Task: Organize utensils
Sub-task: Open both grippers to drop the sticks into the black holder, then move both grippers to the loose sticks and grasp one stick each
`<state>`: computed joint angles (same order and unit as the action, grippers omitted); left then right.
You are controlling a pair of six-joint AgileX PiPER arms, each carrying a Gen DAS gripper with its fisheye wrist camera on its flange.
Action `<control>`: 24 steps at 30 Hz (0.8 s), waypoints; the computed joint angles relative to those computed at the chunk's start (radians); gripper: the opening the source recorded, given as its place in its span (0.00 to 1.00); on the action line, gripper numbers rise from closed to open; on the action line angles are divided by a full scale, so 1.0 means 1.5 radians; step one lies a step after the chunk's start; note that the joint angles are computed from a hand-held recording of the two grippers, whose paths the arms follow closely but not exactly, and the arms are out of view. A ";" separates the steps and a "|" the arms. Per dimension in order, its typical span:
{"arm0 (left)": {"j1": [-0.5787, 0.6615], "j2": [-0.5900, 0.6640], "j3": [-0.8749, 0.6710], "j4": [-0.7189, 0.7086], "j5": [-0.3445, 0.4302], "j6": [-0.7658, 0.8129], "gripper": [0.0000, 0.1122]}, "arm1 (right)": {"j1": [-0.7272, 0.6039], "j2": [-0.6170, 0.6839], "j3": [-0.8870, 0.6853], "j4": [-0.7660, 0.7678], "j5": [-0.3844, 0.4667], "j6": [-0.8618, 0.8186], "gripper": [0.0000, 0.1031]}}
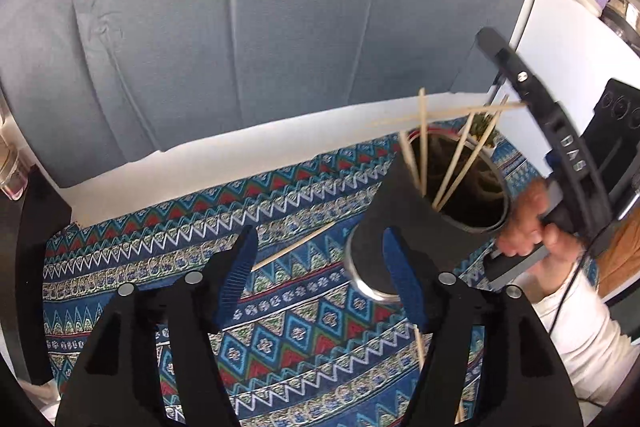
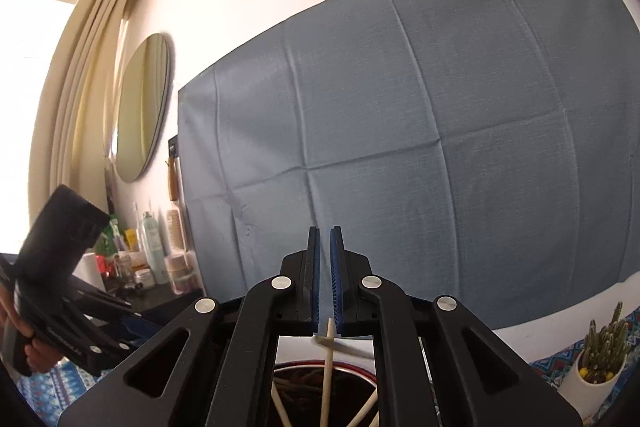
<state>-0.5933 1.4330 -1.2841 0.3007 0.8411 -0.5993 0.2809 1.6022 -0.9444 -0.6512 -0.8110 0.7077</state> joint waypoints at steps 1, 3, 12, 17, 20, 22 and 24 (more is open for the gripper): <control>0.008 0.004 0.015 0.000 -0.001 0.005 0.61 | -0.002 -0.005 0.005 -0.022 0.005 0.009 0.05; 0.028 0.019 0.037 -0.011 -0.004 0.021 0.62 | -0.011 -0.009 0.006 -0.091 0.017 0.058 0.05; 0.027 0.073 0.116 0.070 -0.044 0.029 0.81 | -0.149 -0.108 0.064 -0.253 -0.076 0.241 0.70; 0.022 0.100 0.119 0.120 -0.050 0.026 0.82 | -0.244 -0.149 0.058 -0.366 -0.077 0.370 0.85; 0.025 0.116 0.111 0.127 -0.053 0.035 0.82 | -0.274 -0.133 0.041 -0.422 -0.034 0.435 0.85; 0.026 0.129 0.100 0.131 -0.047 0.042 0.82 | -0.280 -0.112 0.023 -0.479 0.011 0.482 0.85; 0.025 0.146 0.088 0.143 -0.041 0.046 0.82 | -0.277 -0.082 -0.001 -0.555 0.046 0.541 0.85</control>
